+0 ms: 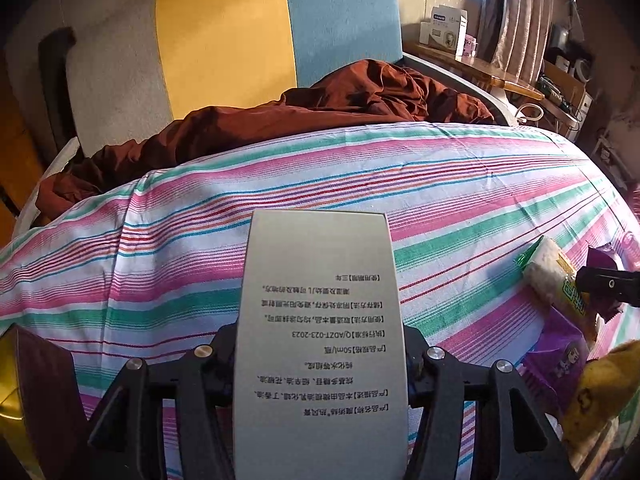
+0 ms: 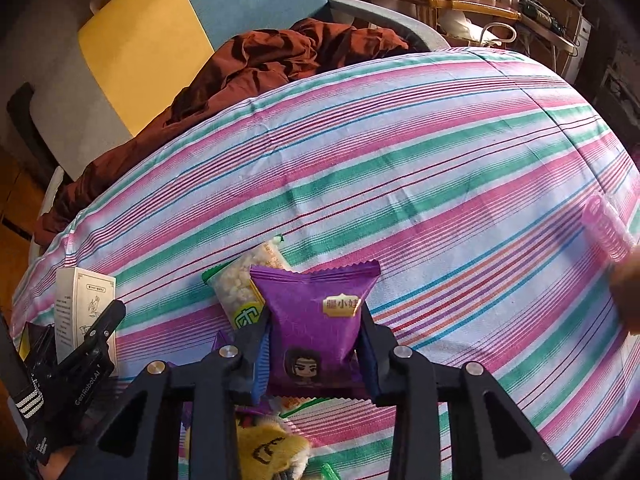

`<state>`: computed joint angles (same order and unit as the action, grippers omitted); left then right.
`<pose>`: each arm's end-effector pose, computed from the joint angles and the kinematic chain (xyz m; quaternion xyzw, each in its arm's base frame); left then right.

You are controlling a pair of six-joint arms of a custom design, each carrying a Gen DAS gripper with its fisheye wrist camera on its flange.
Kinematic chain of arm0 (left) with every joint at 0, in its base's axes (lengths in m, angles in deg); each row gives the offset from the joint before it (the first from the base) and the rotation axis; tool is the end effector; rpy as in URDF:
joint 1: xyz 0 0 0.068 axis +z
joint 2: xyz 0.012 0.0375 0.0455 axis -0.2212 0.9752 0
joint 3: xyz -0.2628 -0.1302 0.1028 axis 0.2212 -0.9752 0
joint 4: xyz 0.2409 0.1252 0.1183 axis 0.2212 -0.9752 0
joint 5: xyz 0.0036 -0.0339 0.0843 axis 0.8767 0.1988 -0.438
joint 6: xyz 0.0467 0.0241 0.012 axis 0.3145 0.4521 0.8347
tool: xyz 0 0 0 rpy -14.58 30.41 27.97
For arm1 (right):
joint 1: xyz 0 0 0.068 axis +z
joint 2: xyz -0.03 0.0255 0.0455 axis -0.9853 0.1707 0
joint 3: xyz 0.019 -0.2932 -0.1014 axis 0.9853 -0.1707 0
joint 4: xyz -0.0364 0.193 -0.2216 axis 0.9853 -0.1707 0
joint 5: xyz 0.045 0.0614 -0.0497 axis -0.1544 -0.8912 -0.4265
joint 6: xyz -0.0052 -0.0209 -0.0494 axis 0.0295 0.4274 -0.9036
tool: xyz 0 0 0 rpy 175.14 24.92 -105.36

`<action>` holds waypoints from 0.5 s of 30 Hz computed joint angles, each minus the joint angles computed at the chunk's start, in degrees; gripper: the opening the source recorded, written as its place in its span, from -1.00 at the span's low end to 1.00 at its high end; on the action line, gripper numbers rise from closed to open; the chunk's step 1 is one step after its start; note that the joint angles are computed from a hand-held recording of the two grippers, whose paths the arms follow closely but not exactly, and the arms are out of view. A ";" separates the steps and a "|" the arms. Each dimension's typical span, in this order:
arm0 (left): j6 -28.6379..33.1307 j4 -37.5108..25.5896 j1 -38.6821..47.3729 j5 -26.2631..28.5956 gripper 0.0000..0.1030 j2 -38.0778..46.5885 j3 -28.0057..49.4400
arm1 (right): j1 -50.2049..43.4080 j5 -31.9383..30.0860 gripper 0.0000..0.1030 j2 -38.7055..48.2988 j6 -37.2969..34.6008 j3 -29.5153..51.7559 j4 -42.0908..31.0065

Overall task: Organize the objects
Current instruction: 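Release the cream box into the tray with the left gripper while the right holds the packet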

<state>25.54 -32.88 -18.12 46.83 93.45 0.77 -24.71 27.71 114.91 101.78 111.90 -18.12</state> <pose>0.2936 -0.0426 0.0306 0.4111 0.8540 -0.1300 0.2912 0.1417 0.1793 0.0784 0.4295 0.8757 0.0011 0.2207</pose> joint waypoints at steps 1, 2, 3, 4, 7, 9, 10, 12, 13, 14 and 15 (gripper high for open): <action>0.11 0.13 0.05 -0.02 0.14 0.00 -0.10 | 0.10 0.20 -0.31 0.09 0.33 0.25 -0.60; 0.14 0.23 0.02 -0.09 0.14 -0.02 -0.18 | 0.17 0.34 -0.31 0.03 0.48 0.39 -1.23; 0.22 0.21 0.00 -0.15 0.14 -0.01 -0.16 | 0.26 0.46 -0.31 -0.06 0.57 0.50 -1.76; 0.26 0.04 -0.02 -0.24 0.14 0.01 -0.09 | 0.42 0.64 -0.31 -0.18 0.87 0.56 -2.25; -0.06 -1.52 -0.05 -0.58 0.09 -0.24 0.46 | 0.65 2.17 -0.31 -0.59 0.73 1.10 -3.56; -0.53 -3.51 0.04 -1.25 -0.02 -1.08 0.94 | 0.51 2.57 -0.31 -0.60 -0.55 1.23 -3.48; -0.44 -5.55 0.24 -1.17 -0.02 -1.42 1.56 | 0.53 2.62 -0.31 -0.62 -1.20 1.21 -3.12; -0.28 -8.14 1.15 -0.68 -0.03 -2.63 1.76 | 0.77 3.09 -0.31 -0.93 -2.04 1.29 -2.89; 0.25 -8.61 1.73 -0.11 -0.03 -3.71 1.18 | 1.06 3.65 -0.31 -1.23 -2.26 1.43 -3.25; 0.95 -9.00 2.34 0.74 -0.03 -5.14 0.35 | 1.48 4.19 -0.31 -1.47 -2.23 1.57 -3.73; 1.80 -9.55 2.97 1.73 -0.03 -6.94 -0.63 | 1.92 4.62 -0.31 -1.79 -2.07 1.65 -4.15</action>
